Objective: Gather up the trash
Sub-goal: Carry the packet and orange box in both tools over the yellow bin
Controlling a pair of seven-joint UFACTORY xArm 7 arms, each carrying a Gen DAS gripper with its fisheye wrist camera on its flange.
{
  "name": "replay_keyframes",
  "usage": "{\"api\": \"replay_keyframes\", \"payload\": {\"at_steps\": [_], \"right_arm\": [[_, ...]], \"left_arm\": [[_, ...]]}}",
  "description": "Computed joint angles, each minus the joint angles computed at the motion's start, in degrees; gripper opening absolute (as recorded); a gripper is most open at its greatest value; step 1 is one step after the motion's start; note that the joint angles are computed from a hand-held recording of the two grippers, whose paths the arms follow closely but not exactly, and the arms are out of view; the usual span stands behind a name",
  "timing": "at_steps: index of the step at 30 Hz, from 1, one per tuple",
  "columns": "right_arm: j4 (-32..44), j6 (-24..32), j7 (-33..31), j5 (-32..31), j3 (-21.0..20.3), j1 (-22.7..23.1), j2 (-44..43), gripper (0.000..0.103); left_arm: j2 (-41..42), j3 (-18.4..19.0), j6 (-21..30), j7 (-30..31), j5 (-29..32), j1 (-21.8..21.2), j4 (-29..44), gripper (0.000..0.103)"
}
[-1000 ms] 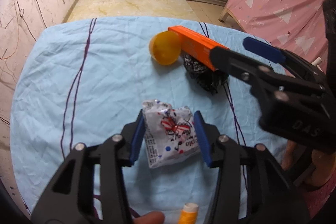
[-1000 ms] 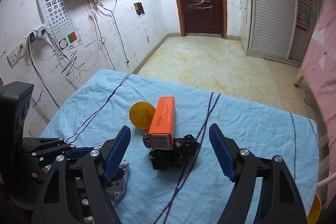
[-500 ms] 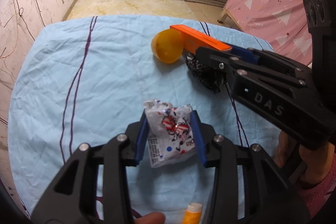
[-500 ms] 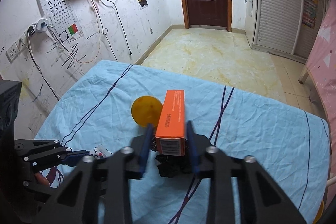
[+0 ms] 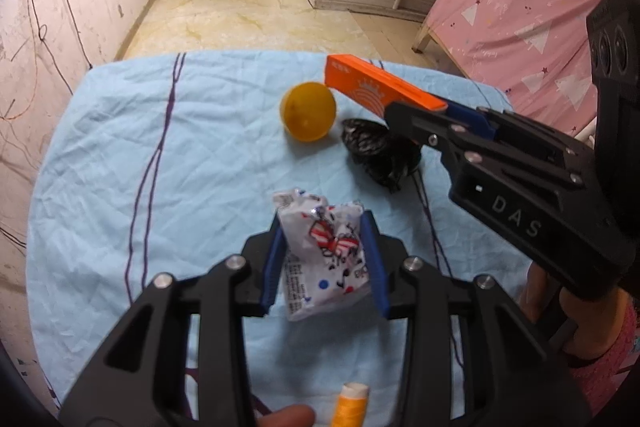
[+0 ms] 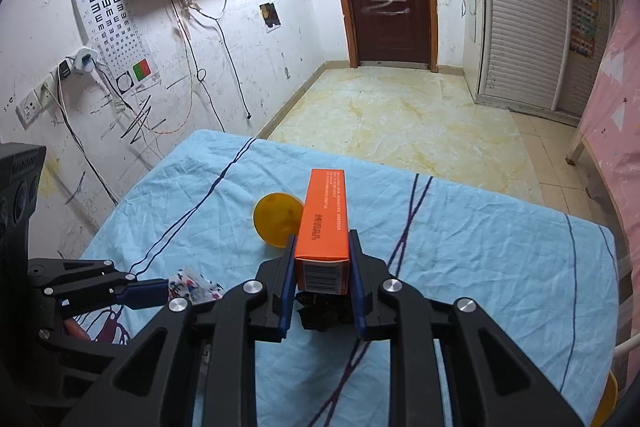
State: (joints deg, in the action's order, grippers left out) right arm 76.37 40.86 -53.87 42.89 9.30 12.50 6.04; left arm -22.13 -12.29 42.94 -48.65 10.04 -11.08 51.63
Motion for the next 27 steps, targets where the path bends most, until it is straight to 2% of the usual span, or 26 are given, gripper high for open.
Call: {"api": "replay_keyframes", "payload": {"at_steps": [13,27], "right_arm": [[-2.6,1.6,-4.4,7.2,-3.4,-3.0,-4.4,0.016],[-5.3,4.0,-8.6,13.4,-7.9,-7.3,-7.6,0.016]], "left_arm": [[2.1,-2.6,2.6,-2.7,5.1,-0.3,6.1,0.035],[8.0,-4.1,5.6,-4.8,10.4,-3.8,13.4,0.035]]}}
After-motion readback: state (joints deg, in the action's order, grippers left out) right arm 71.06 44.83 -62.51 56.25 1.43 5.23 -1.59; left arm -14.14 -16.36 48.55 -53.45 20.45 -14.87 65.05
